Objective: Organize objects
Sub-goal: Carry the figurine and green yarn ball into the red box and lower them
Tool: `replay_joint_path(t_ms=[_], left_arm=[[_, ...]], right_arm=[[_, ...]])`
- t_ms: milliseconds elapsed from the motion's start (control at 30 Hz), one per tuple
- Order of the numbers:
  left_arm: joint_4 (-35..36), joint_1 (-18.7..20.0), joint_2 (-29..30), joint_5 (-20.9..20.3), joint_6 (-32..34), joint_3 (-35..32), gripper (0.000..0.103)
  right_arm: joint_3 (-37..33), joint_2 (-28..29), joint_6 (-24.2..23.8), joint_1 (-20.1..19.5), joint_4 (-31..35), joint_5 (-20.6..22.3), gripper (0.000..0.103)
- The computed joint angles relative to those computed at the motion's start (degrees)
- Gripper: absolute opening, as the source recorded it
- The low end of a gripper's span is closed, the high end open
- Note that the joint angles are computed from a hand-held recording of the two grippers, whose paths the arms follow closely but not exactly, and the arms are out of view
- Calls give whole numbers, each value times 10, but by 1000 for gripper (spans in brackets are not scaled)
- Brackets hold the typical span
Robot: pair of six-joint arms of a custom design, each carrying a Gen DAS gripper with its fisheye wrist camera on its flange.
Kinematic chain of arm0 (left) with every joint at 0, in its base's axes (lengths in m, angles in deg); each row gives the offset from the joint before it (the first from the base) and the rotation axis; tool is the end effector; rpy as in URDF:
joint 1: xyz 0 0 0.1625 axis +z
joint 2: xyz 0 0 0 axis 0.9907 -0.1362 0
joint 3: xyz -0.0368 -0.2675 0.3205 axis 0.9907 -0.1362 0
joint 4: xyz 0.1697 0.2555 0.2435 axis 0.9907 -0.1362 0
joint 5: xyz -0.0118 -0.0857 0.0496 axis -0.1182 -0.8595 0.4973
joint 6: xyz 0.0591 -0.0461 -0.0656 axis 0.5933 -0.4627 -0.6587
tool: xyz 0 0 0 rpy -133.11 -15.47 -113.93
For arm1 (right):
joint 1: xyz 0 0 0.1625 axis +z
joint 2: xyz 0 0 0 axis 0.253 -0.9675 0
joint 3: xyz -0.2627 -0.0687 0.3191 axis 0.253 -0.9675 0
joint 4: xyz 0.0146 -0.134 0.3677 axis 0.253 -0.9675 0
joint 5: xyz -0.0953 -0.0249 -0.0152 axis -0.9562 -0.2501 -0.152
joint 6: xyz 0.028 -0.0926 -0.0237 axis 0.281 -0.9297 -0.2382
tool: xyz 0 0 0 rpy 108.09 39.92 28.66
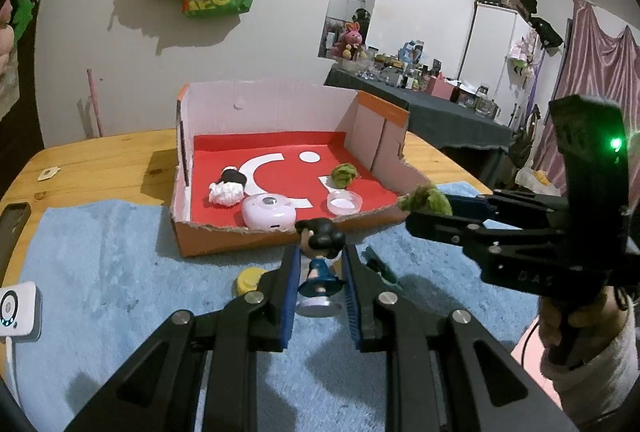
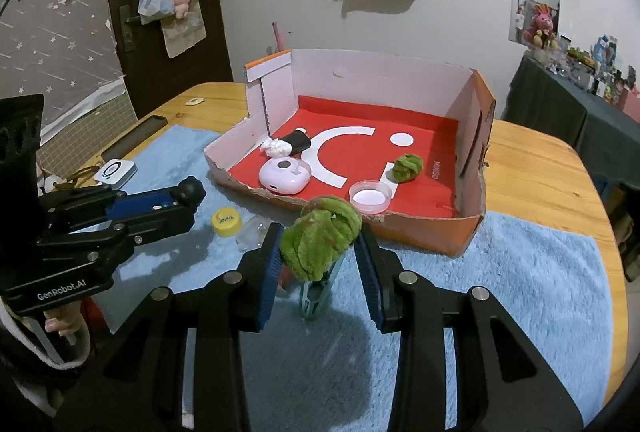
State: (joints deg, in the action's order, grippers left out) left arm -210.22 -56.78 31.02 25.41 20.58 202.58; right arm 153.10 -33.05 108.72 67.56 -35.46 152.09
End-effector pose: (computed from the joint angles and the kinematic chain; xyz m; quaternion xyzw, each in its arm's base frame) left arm -0.3267 -0.4034 -0.0979 0.0848 0.8335 -0.4805 0.2591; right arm 0.0013 -0.4265 0.2735 -0.1367 -0.7077 0.4897 0.4906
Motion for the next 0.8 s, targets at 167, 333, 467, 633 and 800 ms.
replay_joint_path(t_ms=[167, 333, 467, 633, 800], left_arm=[[-2, 19, -22, -20, 59, -17, 22], [7, 54, -41, -38, 119, -47, 22], [19, 91, -54, -69, 170, -77, 22], [69, 143, -64, -118, 211, -124, 22], [134, 180, -62, -139, 225, -168, 22]], right_arm=[[-24, -3, -4, -4, 31, -2, 35], [-75, 0, -14, -13, 86, 0, 35], [-136, 17, -19, -27, 160, 3, 35], [-222, 49, -14, -50, 265, 7, 35], [-307, 87, 12, -75, 380, 5, 35]])
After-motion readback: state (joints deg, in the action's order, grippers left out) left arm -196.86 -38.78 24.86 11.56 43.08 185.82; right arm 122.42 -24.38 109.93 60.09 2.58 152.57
